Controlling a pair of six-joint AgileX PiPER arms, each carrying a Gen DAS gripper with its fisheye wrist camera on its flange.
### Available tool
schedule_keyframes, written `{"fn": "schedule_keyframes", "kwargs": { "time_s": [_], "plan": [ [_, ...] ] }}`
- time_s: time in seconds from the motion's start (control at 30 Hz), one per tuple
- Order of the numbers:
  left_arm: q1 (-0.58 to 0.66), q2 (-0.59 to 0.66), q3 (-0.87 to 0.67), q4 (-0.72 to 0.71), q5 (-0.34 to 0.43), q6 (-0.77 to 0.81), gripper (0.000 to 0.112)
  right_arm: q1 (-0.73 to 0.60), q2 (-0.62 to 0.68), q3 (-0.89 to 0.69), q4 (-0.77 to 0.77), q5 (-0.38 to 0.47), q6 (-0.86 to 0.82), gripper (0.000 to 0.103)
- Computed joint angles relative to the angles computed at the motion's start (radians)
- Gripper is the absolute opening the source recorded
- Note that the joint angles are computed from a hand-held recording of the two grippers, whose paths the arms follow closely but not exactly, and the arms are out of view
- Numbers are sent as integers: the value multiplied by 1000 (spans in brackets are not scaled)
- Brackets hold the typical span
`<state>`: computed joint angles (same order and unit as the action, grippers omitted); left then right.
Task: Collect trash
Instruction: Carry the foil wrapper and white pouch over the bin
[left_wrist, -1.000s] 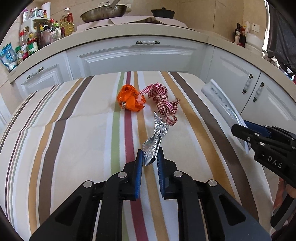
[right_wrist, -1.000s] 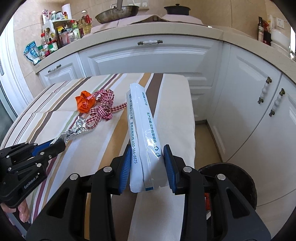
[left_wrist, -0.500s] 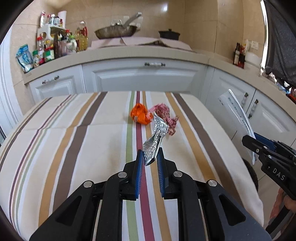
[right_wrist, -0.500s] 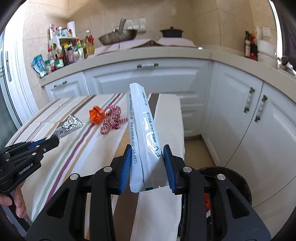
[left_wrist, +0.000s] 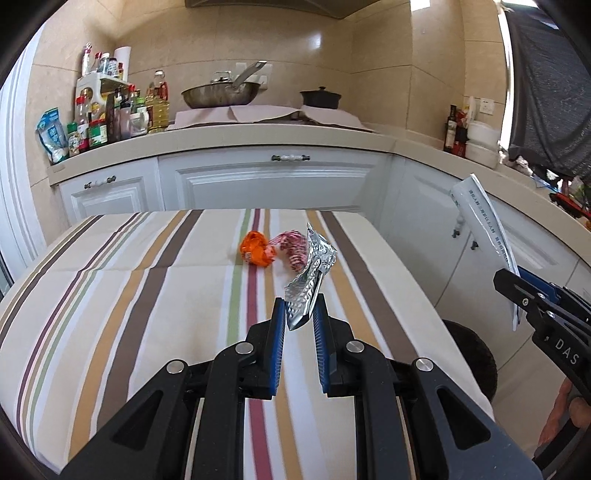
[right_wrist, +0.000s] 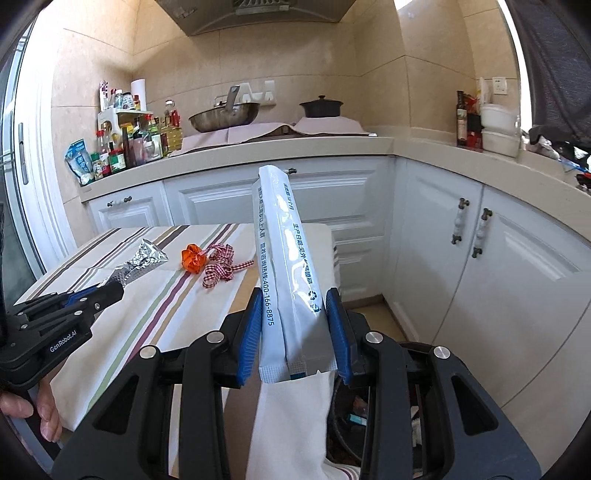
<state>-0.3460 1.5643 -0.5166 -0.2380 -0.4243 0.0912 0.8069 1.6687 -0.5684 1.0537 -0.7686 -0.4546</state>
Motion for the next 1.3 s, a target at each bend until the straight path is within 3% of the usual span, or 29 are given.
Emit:
{"fn": "schedule_keyframes", "kwargs": {
  "time_s": [0.37,0.8,1.03,1.3],
  "plan": [
    [-182,-58,25,-239,-58,198,16,57,-101,129,70,-100,24,33],
    [-386,46,-100,-374,-67,293,16,52,-243,320,189,-202,35,33],
    [-470,139,-194,-435,-60,341,16,-51,-281,404,124,-189,109,33],
    [-519,259,-315,-497,-34,398,16,-238,-214,458,-104,-175,292,33]
  ]
}}
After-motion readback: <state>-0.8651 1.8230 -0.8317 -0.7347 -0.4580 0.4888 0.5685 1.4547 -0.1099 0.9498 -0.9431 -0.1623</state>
